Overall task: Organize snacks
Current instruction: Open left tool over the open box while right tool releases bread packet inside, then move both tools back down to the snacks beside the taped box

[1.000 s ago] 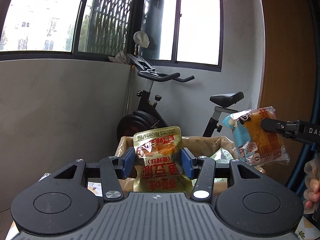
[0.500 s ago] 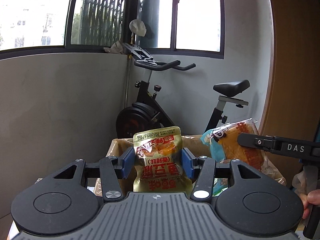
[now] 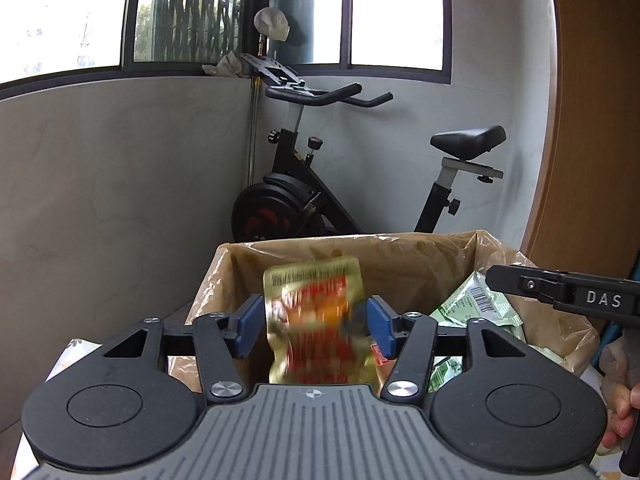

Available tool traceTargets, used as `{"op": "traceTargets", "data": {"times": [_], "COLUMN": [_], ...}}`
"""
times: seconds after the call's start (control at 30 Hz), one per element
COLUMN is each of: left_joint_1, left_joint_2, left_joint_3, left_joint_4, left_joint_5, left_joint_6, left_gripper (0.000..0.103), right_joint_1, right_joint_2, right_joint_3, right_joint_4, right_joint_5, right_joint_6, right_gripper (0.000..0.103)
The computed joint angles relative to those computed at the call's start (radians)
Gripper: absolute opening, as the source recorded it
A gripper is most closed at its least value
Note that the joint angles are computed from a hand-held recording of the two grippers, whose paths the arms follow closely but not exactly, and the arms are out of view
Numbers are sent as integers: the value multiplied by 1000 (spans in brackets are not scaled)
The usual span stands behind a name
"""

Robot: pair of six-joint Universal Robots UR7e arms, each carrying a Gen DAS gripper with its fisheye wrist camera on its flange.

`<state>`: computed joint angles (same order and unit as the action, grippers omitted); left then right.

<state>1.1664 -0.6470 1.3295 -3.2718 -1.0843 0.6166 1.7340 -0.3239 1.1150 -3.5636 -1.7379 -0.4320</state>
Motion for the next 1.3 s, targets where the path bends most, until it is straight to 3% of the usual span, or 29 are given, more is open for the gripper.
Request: {"op": "traceTargets", "data": {"times": [0.03, 0.23, 0.73, 1.03, 1.3], "left_joint_1": [1, -2, 2, 40, 94], "left_joint_2": [1, -15, -175, -261, -276], "left_joint_3": [-3, 20, 244, 397, 457], "left_joint_4": [-2, -24, -172, -244, -179], "left_joint_5": [2, 5, 12, 75, 140], "left_joint_6": [-3, 2, 22, -92, -246], "left_gripper": [72, 81, 81, 81, 80], "right_joint_1": [0, 1, 5, -10, -28], "right_joint_2": [-5, -29, -126, -160, -150], "right_joint_3": [8, 64, 303, 447, 524], "right_joint_4": [-3, -42, -235, -333, -401], "right_joint_5": [-2, -9, 17, 14, -28], "right_joint_6": [-1, -28, -154, -168, -150], "right_gripper": [31, 35, 51, 52, 52]}}
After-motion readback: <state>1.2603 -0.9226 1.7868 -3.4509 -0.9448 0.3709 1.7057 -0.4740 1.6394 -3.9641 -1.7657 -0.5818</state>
